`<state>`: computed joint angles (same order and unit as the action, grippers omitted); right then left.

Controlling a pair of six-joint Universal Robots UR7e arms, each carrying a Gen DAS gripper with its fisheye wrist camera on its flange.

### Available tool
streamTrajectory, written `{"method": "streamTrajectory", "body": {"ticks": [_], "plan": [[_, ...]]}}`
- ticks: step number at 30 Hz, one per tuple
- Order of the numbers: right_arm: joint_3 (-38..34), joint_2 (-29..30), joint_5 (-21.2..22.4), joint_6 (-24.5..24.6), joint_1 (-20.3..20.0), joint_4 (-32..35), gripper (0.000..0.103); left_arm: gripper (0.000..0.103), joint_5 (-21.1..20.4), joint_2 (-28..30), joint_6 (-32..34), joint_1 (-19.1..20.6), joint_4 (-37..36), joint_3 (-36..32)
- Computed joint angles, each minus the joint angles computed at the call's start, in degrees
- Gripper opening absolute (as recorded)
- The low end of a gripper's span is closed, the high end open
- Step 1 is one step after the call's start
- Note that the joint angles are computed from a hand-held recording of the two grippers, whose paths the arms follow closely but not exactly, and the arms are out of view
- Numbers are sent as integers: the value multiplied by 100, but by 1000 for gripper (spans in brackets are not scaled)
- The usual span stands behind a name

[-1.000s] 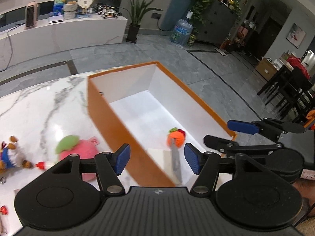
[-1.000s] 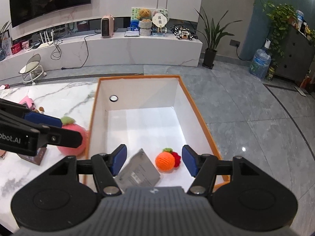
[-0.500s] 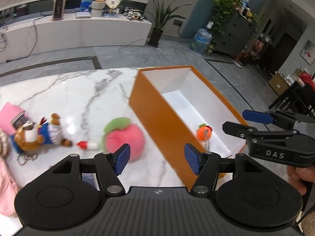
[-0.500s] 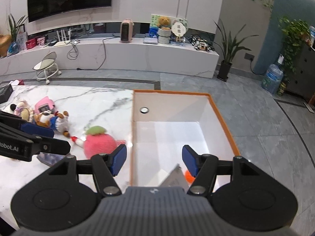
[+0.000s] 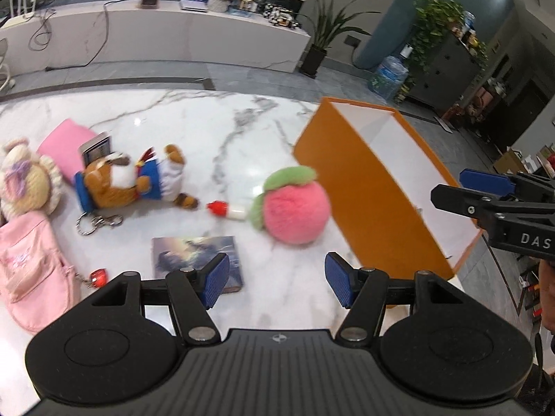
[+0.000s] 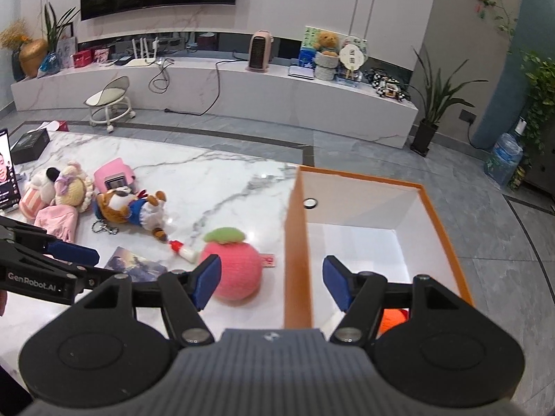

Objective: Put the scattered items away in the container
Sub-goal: 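Withdraw both tools from the box back over the table, then move the left tool over the boxed book while the right tool approaches the pink peach plush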

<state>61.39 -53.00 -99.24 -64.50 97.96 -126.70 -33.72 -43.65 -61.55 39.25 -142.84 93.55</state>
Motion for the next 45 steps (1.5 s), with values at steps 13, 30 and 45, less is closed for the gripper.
{"method": "streamTrajectory", "body": {"ticks": [13,30,45], "plan": [[453,165,-289,-71,126,-164,68,72,-58,-169,-230,184,-30,462],[443,463,-371,-100,41,-316,75,72,156,-53,131,382,36,492],[200,608,-307,43,-7,-30,75,86,-477,-38,2671,712,353,-43]]}}
